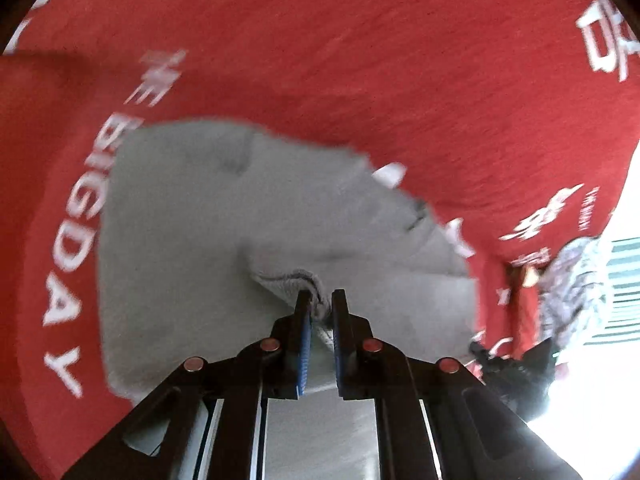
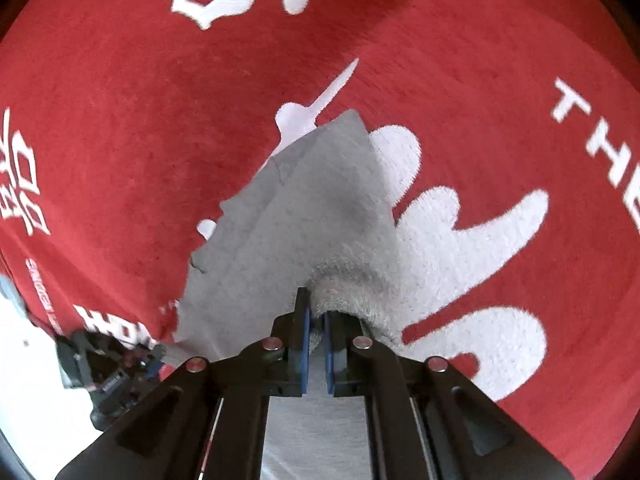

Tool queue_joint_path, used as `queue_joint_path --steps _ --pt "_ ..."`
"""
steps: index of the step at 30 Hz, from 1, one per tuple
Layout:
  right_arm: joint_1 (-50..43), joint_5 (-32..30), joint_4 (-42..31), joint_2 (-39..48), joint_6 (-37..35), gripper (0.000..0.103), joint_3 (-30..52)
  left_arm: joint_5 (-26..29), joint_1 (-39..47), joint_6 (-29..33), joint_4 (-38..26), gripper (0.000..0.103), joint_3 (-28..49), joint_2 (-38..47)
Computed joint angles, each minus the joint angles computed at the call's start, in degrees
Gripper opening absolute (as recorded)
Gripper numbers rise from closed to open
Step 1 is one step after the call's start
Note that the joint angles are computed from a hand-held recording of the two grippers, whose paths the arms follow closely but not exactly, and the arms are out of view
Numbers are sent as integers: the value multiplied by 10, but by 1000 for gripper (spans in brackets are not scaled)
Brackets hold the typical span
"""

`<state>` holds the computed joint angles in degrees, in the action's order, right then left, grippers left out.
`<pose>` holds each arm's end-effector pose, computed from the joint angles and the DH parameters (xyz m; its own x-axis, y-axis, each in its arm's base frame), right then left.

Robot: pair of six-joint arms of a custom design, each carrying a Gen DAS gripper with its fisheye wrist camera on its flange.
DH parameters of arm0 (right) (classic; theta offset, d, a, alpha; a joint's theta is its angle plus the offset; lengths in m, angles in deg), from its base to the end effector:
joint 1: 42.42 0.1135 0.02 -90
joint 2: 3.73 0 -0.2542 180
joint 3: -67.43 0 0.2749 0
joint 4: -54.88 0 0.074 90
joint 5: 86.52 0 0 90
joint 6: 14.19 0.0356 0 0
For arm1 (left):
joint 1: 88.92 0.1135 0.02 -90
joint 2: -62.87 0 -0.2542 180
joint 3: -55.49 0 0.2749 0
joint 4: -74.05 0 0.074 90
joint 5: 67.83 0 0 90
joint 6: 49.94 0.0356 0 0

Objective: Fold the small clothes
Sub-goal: 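Pinch the second sweater side with both grippers and fold it inward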

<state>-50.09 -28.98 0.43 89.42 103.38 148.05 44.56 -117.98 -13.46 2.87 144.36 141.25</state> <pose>0.3425 -0.0268 0.2119 -0.8527 0.5089 -0.1180 0.3376 0.7092 0.6189 0.2482 -0.1534 0.3193 -0.9453 -0.3252 -0.0240 -0.2489 0.7672 -0.5911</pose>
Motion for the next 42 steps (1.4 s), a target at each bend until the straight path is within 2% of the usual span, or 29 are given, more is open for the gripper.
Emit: queue_joint_path --steps 3,5,7,12,15,17,20,22,23,24,25,27,29,31,32,36,38,42 --pt "3 11 -5 19 -9 6 -8 -6 -11 2 -26 11 -42 -26" --pt "-11 -6 11 13 -14 4 -30 -14 -21 -4 -26 11 -63 -51" --pt "-13 -8 6 11 -19 5 -30 -25 -29 -9 -37 11 -63 -59" --pt "-2 26 -65 1 -44 12 3 -93 -52 20 -138 12 39 -7" --pt "-3 60 -91 -33 -65 22 6 -123 -59 36 -172 12 90 11" --pt "-10 77 -95 -40 -79 44 12 -133 -60 50 -182 12 116 26" --pt "-26 73 -91 -1 -79 45 42 -148 -69 64 -184 12 151 63" --pt "-45 18 -76 46 -69 45 58 -150 -78 62 -181 12 165 89" --pt "-52 -5 -84 74 -63 32 71 -153 -84 59 -183 12 172 102" --pt "-55 -21 -89 97 -52 15 82 -161 -93 58 -189 12 180 116" --pt "-52 -17 -102 103 -59 11 94 -172 -101 60 -197 12 186 129" --pt "-33 26 -130 100 -113 11 123 -190 -116 64 -208 12 184 140" --pt "-6 97 -152 96 -171 9 143 -204 -126 68 -197 12 162 128" --pt "10 171 -151 94 -198 9 143 -209 -128 72 -200 12 157 123" --pt "12 197 -150 95 -198 4 141 -206 -127 73 -207 12 160 123" --pt "-16 168 -157 82 -159 3 127 -206 -123 72 -245 12 171 119" --pt "-20 161 -170 64 -156 7 116 -201 -123 65 -255 12 169 109" --pt "-19 143 -191 15 -153 7 86 -210 -142 49 -288 12 184 105"
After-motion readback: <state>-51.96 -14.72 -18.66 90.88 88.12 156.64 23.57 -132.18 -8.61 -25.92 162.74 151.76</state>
